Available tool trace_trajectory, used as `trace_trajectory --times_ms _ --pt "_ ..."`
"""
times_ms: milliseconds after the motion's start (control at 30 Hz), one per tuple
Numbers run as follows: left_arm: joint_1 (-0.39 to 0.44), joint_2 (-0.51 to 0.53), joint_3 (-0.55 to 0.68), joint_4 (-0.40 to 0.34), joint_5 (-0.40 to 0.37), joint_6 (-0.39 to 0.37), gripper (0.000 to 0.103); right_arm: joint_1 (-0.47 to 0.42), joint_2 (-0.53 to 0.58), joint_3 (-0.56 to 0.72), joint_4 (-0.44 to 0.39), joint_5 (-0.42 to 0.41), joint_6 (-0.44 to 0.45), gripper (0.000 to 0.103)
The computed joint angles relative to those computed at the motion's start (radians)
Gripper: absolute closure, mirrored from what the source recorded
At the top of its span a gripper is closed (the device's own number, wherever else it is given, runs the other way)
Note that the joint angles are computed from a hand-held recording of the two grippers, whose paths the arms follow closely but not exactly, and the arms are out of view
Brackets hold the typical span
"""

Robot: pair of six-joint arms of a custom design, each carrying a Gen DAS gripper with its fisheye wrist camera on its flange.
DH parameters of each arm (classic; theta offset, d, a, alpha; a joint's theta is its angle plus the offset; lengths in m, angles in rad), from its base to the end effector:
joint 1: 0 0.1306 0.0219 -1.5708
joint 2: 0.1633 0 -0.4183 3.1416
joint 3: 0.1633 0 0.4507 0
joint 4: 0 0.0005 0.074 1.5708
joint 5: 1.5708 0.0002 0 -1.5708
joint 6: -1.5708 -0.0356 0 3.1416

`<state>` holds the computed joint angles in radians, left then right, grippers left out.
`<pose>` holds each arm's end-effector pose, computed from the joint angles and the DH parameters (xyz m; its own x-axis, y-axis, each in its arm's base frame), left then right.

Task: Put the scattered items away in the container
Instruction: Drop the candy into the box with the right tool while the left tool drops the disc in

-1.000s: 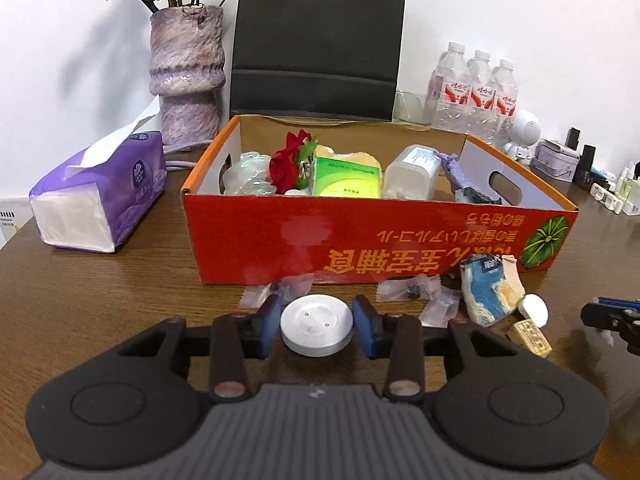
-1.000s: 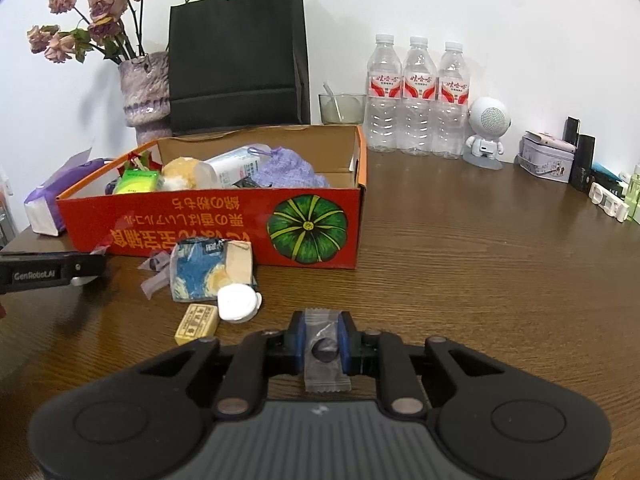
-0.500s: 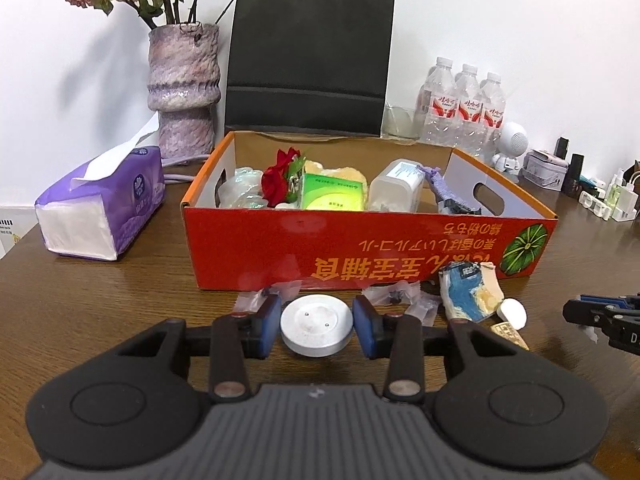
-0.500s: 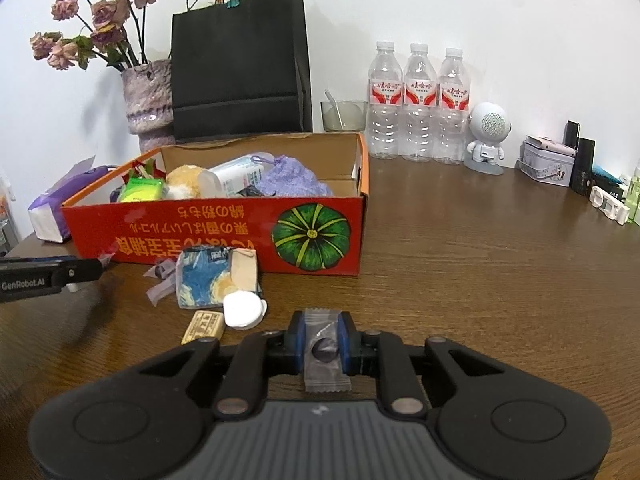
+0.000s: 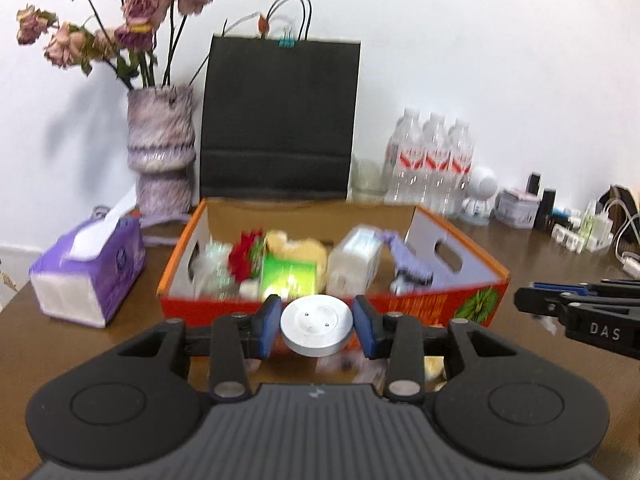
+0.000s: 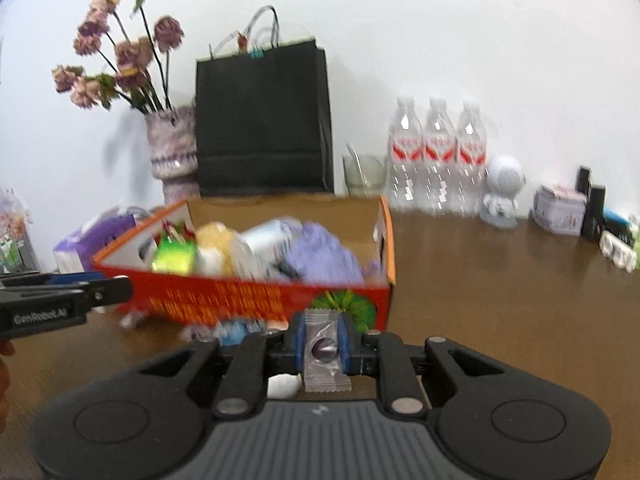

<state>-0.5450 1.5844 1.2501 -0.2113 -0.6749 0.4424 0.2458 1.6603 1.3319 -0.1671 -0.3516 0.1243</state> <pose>0.5313 -0.2967 0.3415 -0.3788 -0.1612 -0.9113 -0.2369 0.9688 -0.0729 0.6252 0.1690 0.3390 -0.3929 -0.2186 -0.8932 -0.5755 0.8161 0.0534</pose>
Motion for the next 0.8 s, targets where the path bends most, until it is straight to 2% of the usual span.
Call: trace_trajectory --times_ms 233,467,633,800 --pt "0.033 0.024 0.057 0.041 0.005 -0.003 0.063 0.035 0.040 0.106 0.006 -0.007 -0.033 0.087" --pt "0.086 0.065 0.109 0.081 0.015 0.013 0.063 0.067 0.132 0.243 -0.002 0.002 -0.100 0.087" --pt "0.121 0.109 0.157 0.065 0.044 0.013 0.063 0.078 0.207 0.341 -0.034 -0.009 -0.136 0.087" --pt "0.137 0.153 0.203 0.022 0.053 0.013 0.063 0.082 0.260 0.407 -0.080 -0.004 -0.124 0.087"
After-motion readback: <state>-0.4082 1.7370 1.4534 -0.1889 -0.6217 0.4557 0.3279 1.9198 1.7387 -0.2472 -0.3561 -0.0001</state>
